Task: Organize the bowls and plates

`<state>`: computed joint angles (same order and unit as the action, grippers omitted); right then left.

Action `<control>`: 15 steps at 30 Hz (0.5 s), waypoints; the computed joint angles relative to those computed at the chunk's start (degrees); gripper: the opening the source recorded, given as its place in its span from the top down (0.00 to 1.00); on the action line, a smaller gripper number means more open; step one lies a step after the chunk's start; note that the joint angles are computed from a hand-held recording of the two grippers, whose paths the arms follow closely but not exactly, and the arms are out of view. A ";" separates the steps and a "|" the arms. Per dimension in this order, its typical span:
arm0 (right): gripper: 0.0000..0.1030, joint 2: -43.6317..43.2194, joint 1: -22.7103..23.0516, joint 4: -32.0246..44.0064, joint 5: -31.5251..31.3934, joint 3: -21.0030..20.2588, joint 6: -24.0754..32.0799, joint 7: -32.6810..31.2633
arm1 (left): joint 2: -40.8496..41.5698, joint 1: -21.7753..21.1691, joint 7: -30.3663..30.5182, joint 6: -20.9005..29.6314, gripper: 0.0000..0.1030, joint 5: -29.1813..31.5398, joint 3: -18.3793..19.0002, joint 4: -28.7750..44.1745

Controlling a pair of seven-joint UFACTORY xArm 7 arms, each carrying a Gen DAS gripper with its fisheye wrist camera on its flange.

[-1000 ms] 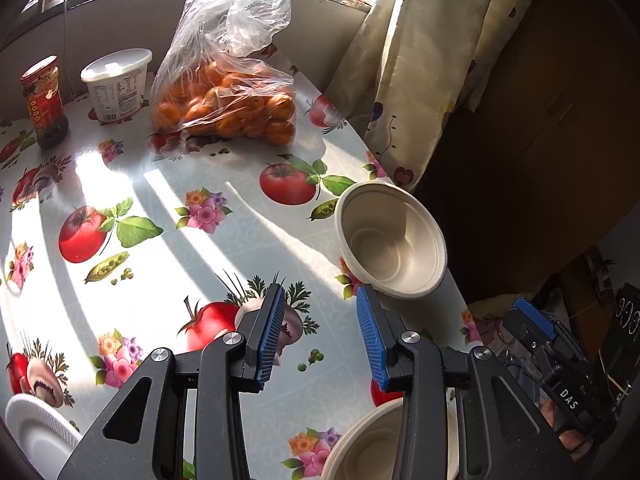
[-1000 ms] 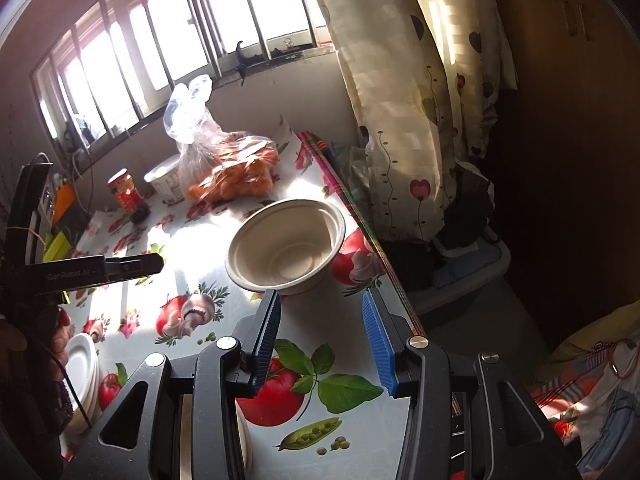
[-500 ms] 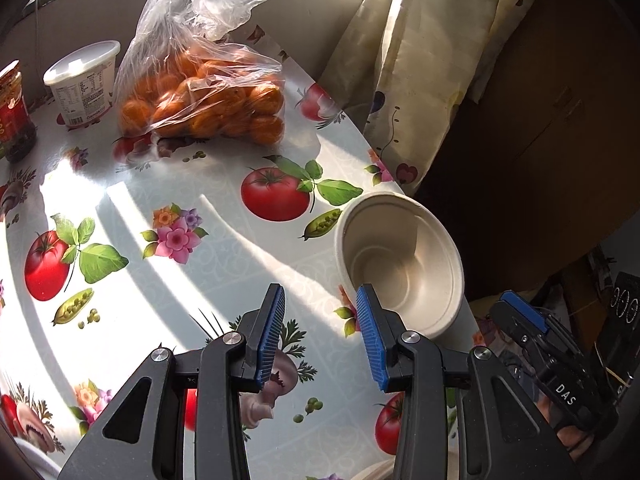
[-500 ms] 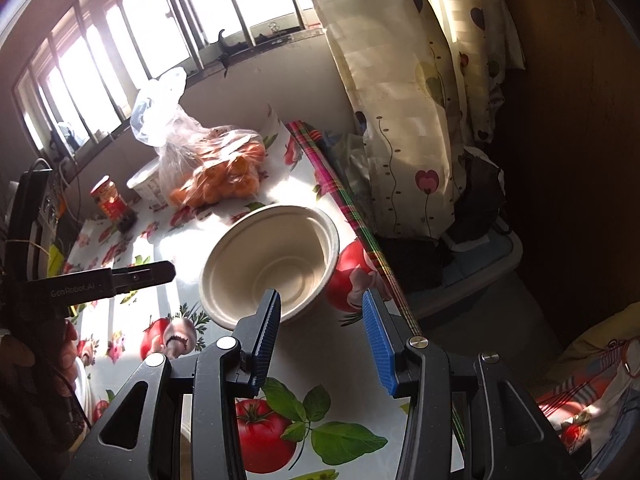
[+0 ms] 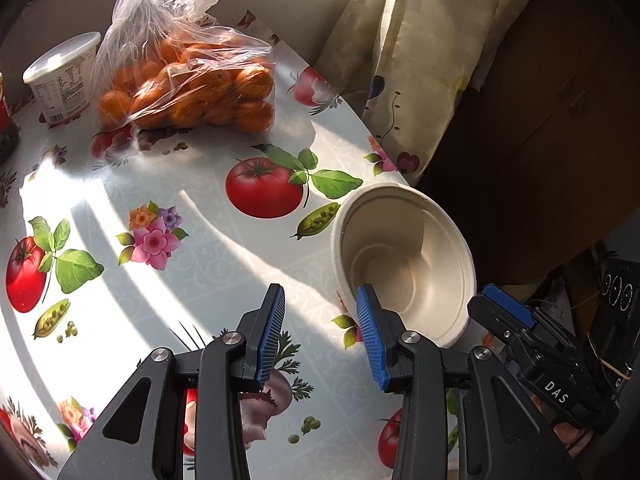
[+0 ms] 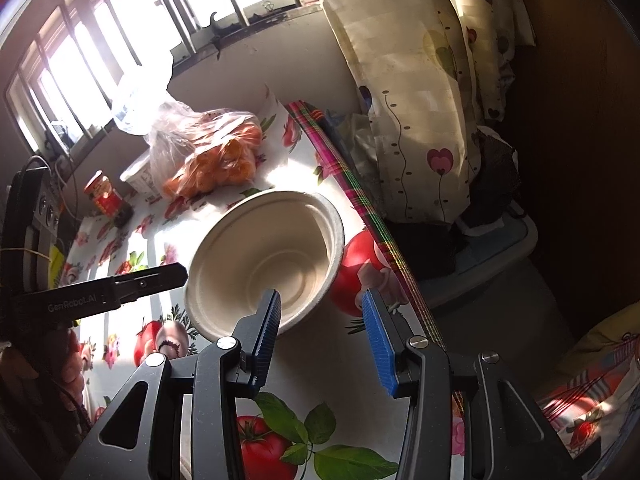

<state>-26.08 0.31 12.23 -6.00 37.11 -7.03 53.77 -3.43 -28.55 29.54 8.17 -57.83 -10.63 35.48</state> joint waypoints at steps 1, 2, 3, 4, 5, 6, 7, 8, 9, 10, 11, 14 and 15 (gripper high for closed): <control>0.59 0.15 -0.60 0.17 -0.07 0.52 -0.01 0.03 | 0.15 0.08 -0.61 -0.11 0.62 0.66 -0.08 0.00; 0.59 0.29 -1.02 0.25 -0.13 0.86 -0.17 0.06 | 0.22 0.00 -0.17 -0.17 0.62 0.13 -0.06 0.11; 0.59 0.42 -0.95 0.27 -0.15 0.77 -0.23 0.00 | 0.34 -0.08 0.40 -0.26 0.62 -0.42 -0.07 0.24; 0.59 0.32 -0.93 0.29 -0.11 0.81 0.02 0.02 | 0.43 -0.07 0.10 -0.75 0.62 -0.27 -0.22 0.21; 0.59 0.56 -1.15 0.42 -0.23 0.90 -0.04 -0.07 | 0.51 0.00 -0.71 -1.33 0.62 0.34 -0.38 0.13; 0.59 0.84 -1.52 0.54 -0.33 1.13 -0.21 -0.16 | 0.59 0.03 -0.85 -1.43 0.62 0.35 -0.35 0.17; 0.59 1.09 -1.81 0.67 -0.37 1.36 -0.33 -0.25 | 0.67 0.00 -0.32 -1.33 0.62 -0.34 -0.26 0.30; 0.60 1.34 -2.11 0.79 -0.38 1.56 -0.55 -0.36 | 0.80 0.13 -0.69 -1.37 0.62 -0.02 -0.29 0.33; 0.61 1.52 -2.41 0.82 -0.32 1.79 -0.87 -0.45 | 0.90 0.29 -1.43 -1.46 0.62 0.79 -0.37 0.29; 0.62 1.63 -2.60 0.82 -0.18 1.94 -1.11 -0.56 | 0.97 0.33 -1.45 -1.51 0.63 0.82 -0.40 0.32; 0.65 1.93 -2.76 0.88 -0.04 2.03 -1.38 -0.74 | 1.03 0.38 -1.40 -1.47 0.63 0.76 -0.42 0.36; 0.70 3.18 -3.14 1.33 0.36 2.12 -1.88 -1.73 | 1.29 0.38 -0.56 -1.58 0.66 -0.09 -0.56 0.61; 0.72 3.58 -3.05 1.43 0.59 2.05 -2.06 -2.06 | 1.39 0.42 -0.31 -1.56 0.67 -0.39 -0.61 0.71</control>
<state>-22.50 -2.74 13.67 -5.42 39.17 -9.10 51.71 -2.04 -28.13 29.23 6.61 -58.22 -11.25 36.19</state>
